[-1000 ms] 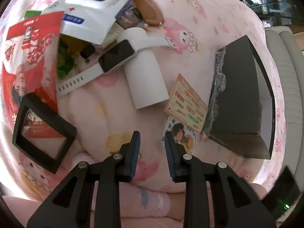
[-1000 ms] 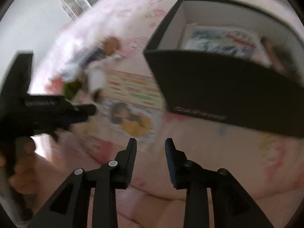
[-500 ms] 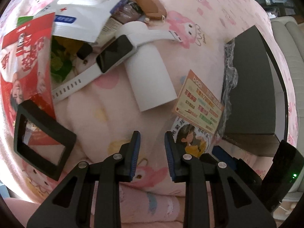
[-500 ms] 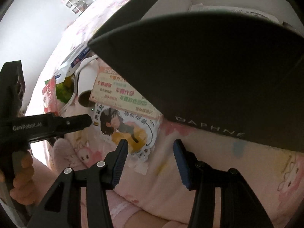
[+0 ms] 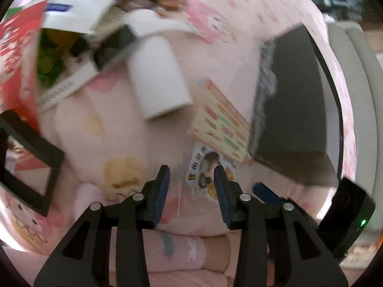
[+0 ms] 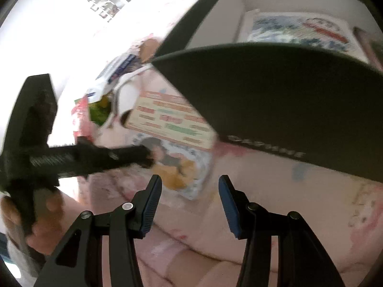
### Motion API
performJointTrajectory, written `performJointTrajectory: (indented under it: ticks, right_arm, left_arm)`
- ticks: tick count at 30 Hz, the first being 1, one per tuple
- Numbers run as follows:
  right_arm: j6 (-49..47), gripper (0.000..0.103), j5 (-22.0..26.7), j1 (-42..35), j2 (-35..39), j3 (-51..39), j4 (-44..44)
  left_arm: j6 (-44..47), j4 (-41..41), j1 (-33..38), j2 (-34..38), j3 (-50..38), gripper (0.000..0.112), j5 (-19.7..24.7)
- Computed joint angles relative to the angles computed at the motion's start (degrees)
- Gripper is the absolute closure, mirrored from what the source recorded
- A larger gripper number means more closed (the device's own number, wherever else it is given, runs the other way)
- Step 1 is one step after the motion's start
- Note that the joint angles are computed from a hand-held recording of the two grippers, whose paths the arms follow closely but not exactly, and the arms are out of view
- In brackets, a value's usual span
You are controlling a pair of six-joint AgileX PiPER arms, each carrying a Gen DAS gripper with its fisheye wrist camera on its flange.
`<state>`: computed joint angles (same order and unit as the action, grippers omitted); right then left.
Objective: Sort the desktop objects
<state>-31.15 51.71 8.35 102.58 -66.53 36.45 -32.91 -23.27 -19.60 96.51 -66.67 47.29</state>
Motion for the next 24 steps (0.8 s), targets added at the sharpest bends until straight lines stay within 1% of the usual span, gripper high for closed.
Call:
performJointTrajectory:
  ticks: [3,6,7,8,10,11,12,13,15,17,18,19,22,24]
  right_arm:
    - [0.60,0.057,-0.33,-1.05,2.83,-0.18,1.25]
    - [-1.78,0.057,0.60,-1.98,5.58,-0.21,5.23]
    - [-2.44,0.057,-0.04,-1.65,5.85,0.16,6.00]
    - [-3.13,0.057,-0.69,-1.32,6.12,0.53,6.79]
    - [-4.92,0.057,-1.78,-0.76,6.71,1.21,8.77]
    - [-6.20,0.057,-1.53,-1.02,6.94,1.41,10.30]
    - [-7.49,0.057,-1.17,-1.32,7.19,1.59,11.85]
    - [-8.89,0.059,0.18,-1.99,7.45,1.64,13.63]
    - [-8.79,0.060,1.94,-3.09,6.68,2.09,14.21]
    - [-6.76,0.060,4.58,-3.94,5.47,1.76,11.79]
    - [-6.16,0.060,4.59,-4.10,4.18,2.31,10.93]
    - [-6.43,0.060,3.81,-4.45,2.70,3.17,10.61]
    - [-4.98,0.060,1.76,-4.65,1.61,3.45,8.77]
    - [-3.74,0.060,1.13,-4.92,2.30,2.75,7.94]
  left_arm:
    - [-7.01,5.53,-0.45,-1.17,0.80,0.075,-0.93]
    - [-16.23,15.05,-3.54,-1.32,-1.36,0.075,0.40]
    - [-16.79,16.56,-4.19,-0.85,-2.15,0.075,0.91]
    - [-15.06,15.79,-3.99,0.28,-2.89,0.075,0.91]
    - [-10.90,13.71,-3.52,2.47,-4.37,0.081,1.04]
    - [-7.25,10.81,-3.52,3.19,-4.73,0.084,1.10]
    - [-4.68,8.66,-3.51,3.54,-4.91,0.084,0.91]
    - [-2.84,7.14,-3.71,2.99,-4.52,0.083,0.44]
    - [0.90,3.97,-4.06,1.86,-3.65,0.069,-0.52]
    - [4.31,0.30,-3.93,-0.49,-1.20,0.068,-2.78]
    - [4.97,-0.52,-4.08,-1.29,-0.31,0.067,-3.61]
    - [3.34,0.69,-4.42,-1.63,0.17,0.067,-4.17]
    - [-8.62,10.58,-5.47,-1.35,0.25,0.068,-4.05]
    - [-12.85,13.62,-4.79,-2.50,1.69,0.076,-4.16]
